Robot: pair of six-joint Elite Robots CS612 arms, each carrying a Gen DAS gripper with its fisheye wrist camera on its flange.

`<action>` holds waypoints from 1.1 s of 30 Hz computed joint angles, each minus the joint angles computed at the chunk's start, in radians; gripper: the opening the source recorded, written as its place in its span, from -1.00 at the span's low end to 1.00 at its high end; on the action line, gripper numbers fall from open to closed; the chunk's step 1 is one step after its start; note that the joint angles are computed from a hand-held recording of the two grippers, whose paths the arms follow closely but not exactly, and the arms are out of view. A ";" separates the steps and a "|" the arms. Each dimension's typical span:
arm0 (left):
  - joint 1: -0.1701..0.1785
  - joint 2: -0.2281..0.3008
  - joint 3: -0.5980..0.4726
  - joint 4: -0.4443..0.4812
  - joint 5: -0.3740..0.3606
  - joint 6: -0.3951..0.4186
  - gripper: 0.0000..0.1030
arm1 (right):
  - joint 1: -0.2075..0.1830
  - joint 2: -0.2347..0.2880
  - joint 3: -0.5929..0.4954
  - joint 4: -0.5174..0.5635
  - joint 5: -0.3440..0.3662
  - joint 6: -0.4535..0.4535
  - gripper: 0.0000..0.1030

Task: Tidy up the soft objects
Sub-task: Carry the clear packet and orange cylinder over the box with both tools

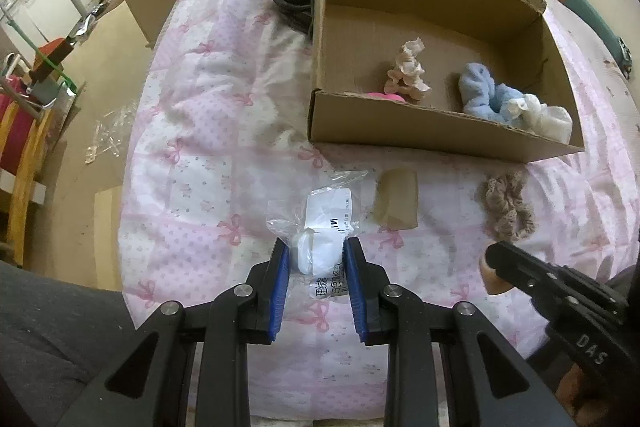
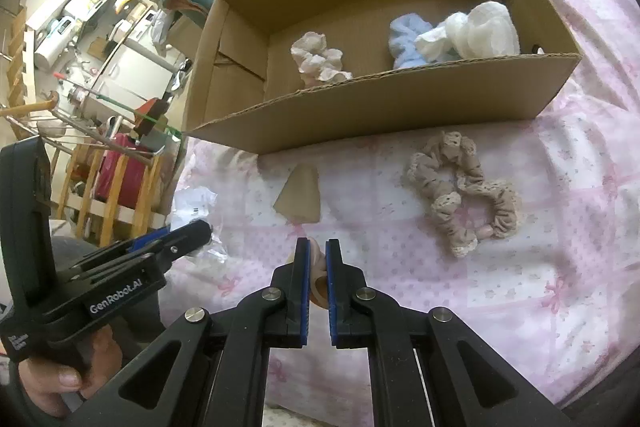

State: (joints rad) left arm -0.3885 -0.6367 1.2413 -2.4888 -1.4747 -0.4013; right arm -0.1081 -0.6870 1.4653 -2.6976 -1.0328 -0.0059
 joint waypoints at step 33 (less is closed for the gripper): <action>0.001 0.092 -0.253 -0.053 0.070 0.100 -0.52 | -0.035 0.051 -0.162 -0.236 0.039 0.089 -0.83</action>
State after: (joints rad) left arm -0.3872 -0.5444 0.9885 -2.5417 -1.4050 -0.3010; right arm -0.1435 -0.6362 1.3038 -2.9339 -0.9937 0.0833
